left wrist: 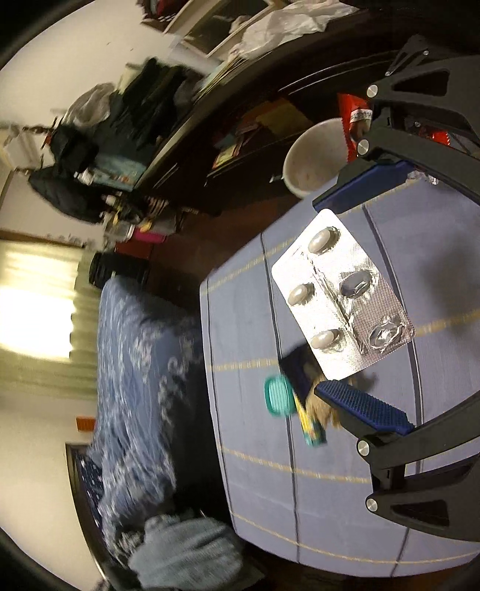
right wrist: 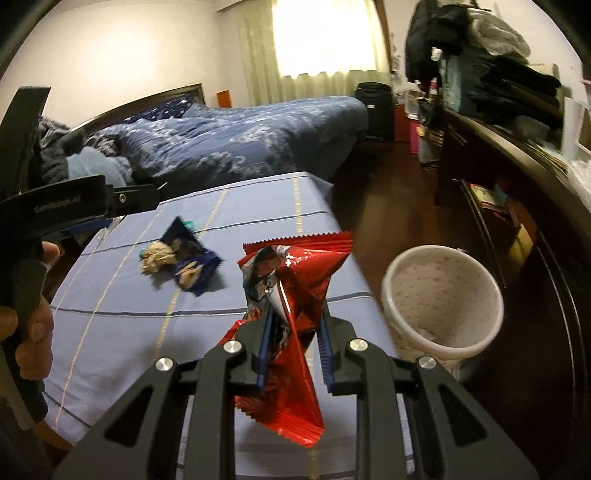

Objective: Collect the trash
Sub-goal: 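Carry the blister pack and red wrapper over the wastebasket, then open both tools to drop the blister pack and wrapper into the wastebasket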

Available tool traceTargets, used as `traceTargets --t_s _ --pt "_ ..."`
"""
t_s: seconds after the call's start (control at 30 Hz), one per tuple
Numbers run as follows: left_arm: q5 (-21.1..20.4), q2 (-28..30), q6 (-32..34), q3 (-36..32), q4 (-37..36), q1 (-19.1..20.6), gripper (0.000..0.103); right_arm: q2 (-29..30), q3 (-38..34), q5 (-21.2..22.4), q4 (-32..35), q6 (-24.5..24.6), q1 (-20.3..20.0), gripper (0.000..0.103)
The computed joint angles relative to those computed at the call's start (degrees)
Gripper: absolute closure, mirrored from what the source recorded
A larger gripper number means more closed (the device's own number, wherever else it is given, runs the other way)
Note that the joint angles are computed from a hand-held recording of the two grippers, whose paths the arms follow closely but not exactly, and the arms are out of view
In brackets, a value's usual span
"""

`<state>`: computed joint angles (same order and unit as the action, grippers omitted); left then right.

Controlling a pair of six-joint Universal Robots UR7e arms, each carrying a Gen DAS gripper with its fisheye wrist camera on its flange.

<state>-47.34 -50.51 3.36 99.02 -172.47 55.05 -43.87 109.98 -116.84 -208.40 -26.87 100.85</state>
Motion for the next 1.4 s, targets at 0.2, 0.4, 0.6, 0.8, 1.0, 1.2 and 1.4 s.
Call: traceTargets --t_s 0.2,0.4,0.6,0.8,1.0,1.2,1.4 --pt "-2.3 4.2 2.3 -3.8 2.2 -1.2 0.012 -2.0 1.4 -0.9 -2.7 0.7 -2.4 0.08" --pt "-4.4 8.8 4.5 -8.5 4.7 -2.0 0.012 -3.5 2.1 -2.2 -5.0 0.9 -5.2 0.08" --pt "-6.5 13.1 4.9 -13.2 8.4 -2.4 0.012 -4.6 1.7 -3.3 -6.1 2.0 -8.0 0.08" --pt "-7.1 17.5 5.5 -18.3 11.8 -2.5 0.012 -4.9 0.2 -3.0 -5.4 3.1 -10.6 0.08" --pt "-9.0 22.9 4.7 -26.0 17.6 -2.0 0.012 -4.0 -2.7 -3.3 -3.4 4.8 -12.7 0.08" --pt "-9.6 28.2 4.5 -33.2 21.9 -1.5 0.012 -2.9 -5.6 -3.7 -2.0 6.4 -14.5 0.08" --pt "-9.8 32.7 3.0 -39.8 26.4 -0.8 0.012 -1.2 -9.3 -4.4 0.1 7.2 -15.8 0.08"
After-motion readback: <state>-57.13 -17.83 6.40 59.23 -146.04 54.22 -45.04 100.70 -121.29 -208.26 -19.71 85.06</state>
